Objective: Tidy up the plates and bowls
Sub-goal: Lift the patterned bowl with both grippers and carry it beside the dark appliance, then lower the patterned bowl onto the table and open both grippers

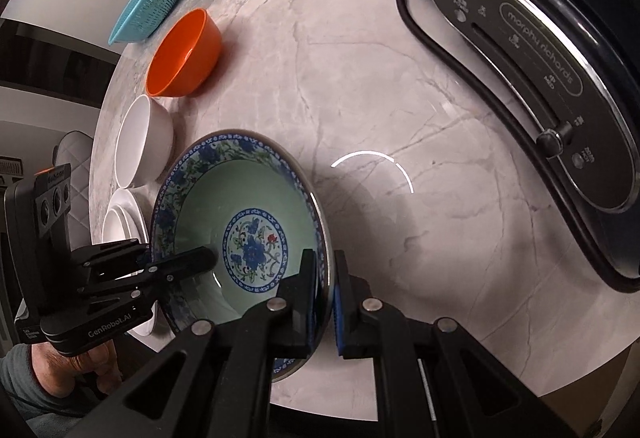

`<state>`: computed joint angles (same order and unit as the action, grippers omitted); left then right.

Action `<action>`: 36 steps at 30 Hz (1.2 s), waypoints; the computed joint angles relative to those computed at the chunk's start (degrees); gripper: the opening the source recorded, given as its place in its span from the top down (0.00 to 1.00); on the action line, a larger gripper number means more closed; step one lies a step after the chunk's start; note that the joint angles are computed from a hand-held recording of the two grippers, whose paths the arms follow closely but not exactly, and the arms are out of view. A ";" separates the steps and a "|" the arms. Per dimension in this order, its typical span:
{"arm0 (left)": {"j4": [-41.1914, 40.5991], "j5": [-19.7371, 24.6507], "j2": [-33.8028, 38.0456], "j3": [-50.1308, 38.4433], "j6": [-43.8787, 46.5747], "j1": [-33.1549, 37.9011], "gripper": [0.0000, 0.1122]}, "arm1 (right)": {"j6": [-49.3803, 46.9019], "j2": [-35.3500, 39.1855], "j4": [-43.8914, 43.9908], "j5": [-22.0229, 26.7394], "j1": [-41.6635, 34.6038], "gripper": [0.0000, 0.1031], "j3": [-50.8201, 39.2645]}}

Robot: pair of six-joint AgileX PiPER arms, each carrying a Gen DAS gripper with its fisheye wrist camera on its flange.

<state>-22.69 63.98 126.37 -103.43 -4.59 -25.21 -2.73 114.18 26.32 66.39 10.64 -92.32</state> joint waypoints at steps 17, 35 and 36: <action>0.32 -3.20 -2.30 3.99 -1.40 -0.12 0.52 | -3.72 1.63 1.00 -0.27 -0.80 0.87 -0.36; 4.96 -1.58 -19.14 5.88 3.67 18.89 0.09 | -5.68 -1.86 3.61 -1.25 4.93 0.23 -16.63; 5.11 -1.58 -18.42 4.82 4.55 20.72 0.09 | -4.60 1.16 5.25 0.47 5.26 0.23 -21.43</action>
<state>-17.58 62.40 107.95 -98.61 -0.05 -4.49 -7.32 115.34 31.57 66.86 15.91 -113.75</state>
